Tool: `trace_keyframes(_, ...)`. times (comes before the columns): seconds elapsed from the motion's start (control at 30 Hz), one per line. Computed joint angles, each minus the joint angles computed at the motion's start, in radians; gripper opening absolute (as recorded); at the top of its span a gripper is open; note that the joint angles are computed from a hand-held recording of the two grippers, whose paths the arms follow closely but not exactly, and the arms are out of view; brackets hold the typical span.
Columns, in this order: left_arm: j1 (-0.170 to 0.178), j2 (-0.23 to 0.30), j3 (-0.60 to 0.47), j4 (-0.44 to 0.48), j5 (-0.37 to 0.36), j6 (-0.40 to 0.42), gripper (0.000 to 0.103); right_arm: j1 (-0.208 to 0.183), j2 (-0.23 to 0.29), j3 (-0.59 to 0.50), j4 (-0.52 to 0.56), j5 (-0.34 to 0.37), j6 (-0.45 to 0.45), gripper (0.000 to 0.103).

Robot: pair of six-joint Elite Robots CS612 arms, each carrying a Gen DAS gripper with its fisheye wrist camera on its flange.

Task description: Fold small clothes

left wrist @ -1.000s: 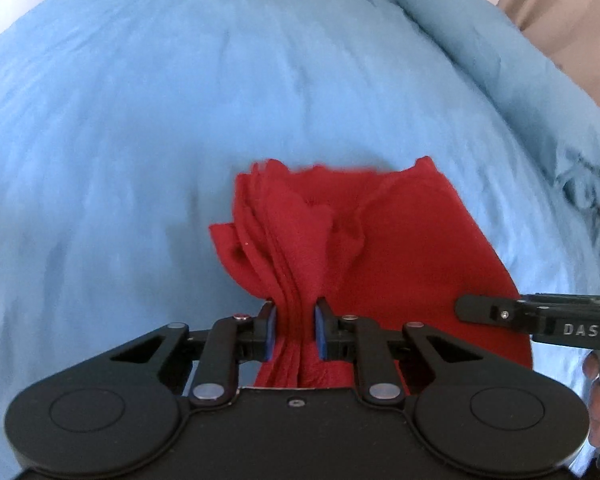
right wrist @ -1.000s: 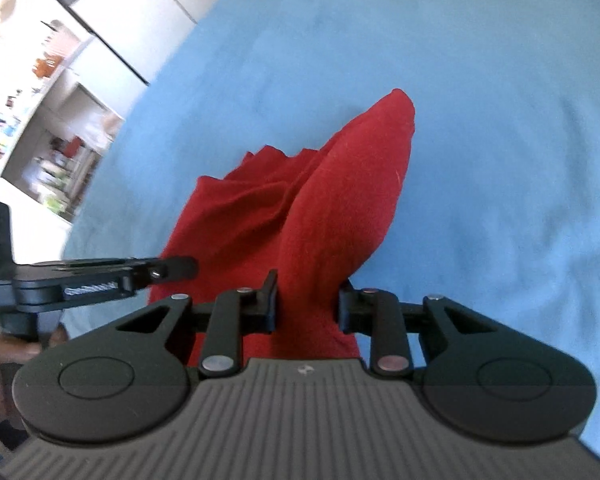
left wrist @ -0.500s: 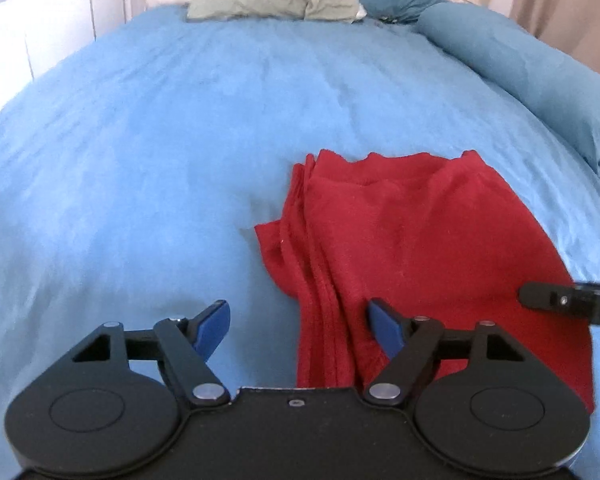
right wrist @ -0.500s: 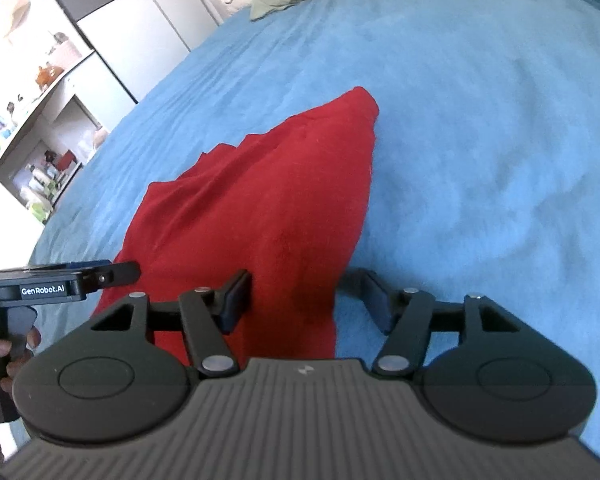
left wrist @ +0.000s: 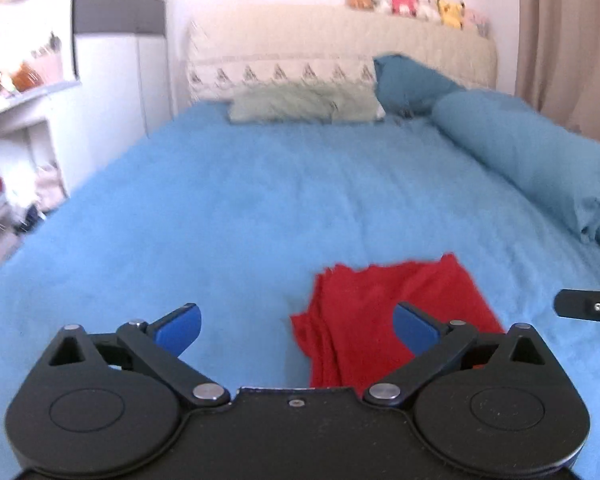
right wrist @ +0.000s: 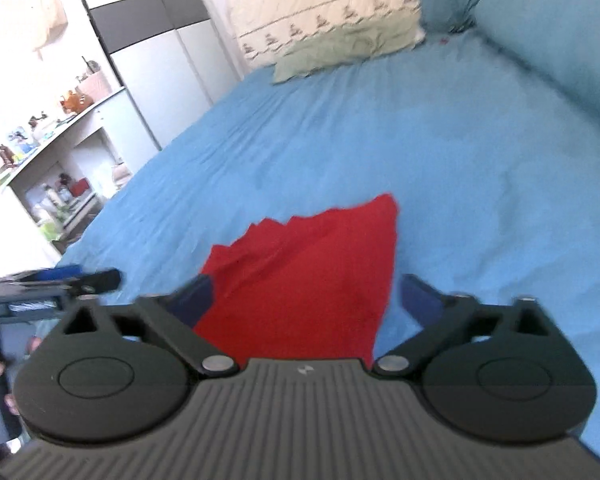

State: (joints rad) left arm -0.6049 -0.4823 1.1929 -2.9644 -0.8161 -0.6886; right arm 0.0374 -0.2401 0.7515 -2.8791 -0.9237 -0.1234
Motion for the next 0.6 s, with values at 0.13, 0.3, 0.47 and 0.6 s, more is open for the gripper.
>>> trace_keyframes(0.13,-0.050,-0.098,0.094,0.086,0.032,-0.081,0.103,-0.011,-0.163,0.273,-0.185,-0.081,0.044,0.103)
trace_keyframes(0.3,-0.126,-0.208,0.203,0.174,0.100,-0.197,0.103,-0.030,-0.353,0.552,-0.283,-0.164,0.018,0.103)
trace_keyframes(0.47,-0.190,-0.283,0.288,0.237,0.149,-0.340,0.103,-0.048,-0.480,0.751,-0.364,-0.185,-0.061,0.103)
trace_keyframes(0.6,-0.221,-0.307,0.321,0.285,0.151,-0.402,0.103,-0.056,-0.550,0.861,-0.351,-0.233,-0.098,0.103)
